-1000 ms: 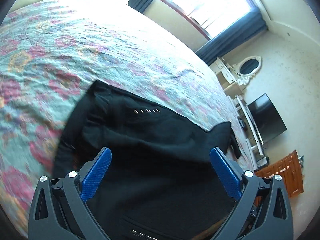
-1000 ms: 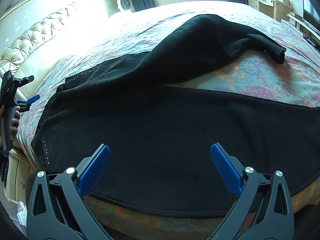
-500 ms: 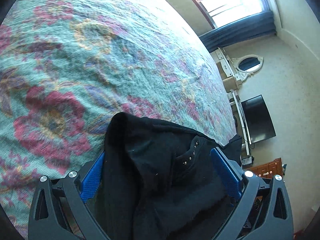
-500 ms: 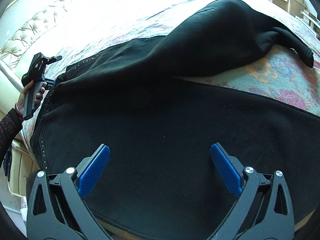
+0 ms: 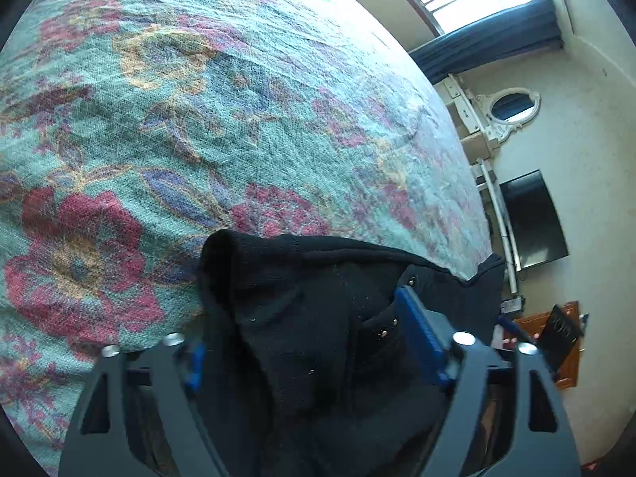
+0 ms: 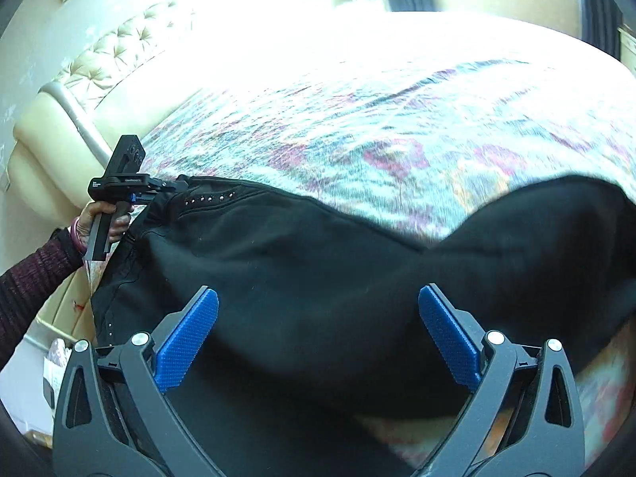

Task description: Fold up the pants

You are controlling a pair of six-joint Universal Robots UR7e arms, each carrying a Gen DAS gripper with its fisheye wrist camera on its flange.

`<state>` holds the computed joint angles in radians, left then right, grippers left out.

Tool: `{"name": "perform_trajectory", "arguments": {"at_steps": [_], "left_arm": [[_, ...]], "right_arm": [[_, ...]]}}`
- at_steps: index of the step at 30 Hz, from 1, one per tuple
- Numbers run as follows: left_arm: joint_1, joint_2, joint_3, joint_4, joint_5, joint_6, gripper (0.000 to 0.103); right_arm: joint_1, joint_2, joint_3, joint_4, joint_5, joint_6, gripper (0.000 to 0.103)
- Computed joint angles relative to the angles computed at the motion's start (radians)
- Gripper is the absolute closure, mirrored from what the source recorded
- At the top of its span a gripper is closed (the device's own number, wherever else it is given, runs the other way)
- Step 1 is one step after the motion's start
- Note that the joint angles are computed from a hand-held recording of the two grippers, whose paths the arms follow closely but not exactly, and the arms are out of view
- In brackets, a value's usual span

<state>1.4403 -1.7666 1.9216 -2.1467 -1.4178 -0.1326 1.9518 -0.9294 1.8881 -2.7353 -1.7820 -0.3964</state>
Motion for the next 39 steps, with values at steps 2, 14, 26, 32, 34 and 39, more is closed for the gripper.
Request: {"name": "perform_trajectory", "arguments": {"at_steps": [2,14,26,32,34,39], "left_arm": [[0.003,0.001,0.006,0.002,0.048,-0.017,0.086],[0.063,0.018,-0.040,0.035,-0.041,-0.023,0.089],[0.036,0.006,-0.040,0.028,-0.017,-0.033,0.095],[-0.007,-0.100,0.034,-0.139,-0.120,0.037,0.096],[-0.009,-0.145,0.051,-0.166,-0.178,0.042,0.096],[-0.058,-0.307,0.125,-0.142,-0.261,0.045,0.096]], "right_arm": [[0.006,0.053,-0.097,0.104,-0.018,-0.033,0.002],[0.002,0.264,-0.410,0.523,-0.182,-0.113,0.061],[0.019,0.142,-0.262,0.374,-0.139,-0.136,0.093],[0.110,-0.036,0.000,-0.007,-0.154,-0.234,0.094],[0.155,-0.096,0.103,-0.132,-0.169,-0.279,0.093],[0.270,-0.175,0.357,-0.393,-0.266,-0.365,0.093]]}}
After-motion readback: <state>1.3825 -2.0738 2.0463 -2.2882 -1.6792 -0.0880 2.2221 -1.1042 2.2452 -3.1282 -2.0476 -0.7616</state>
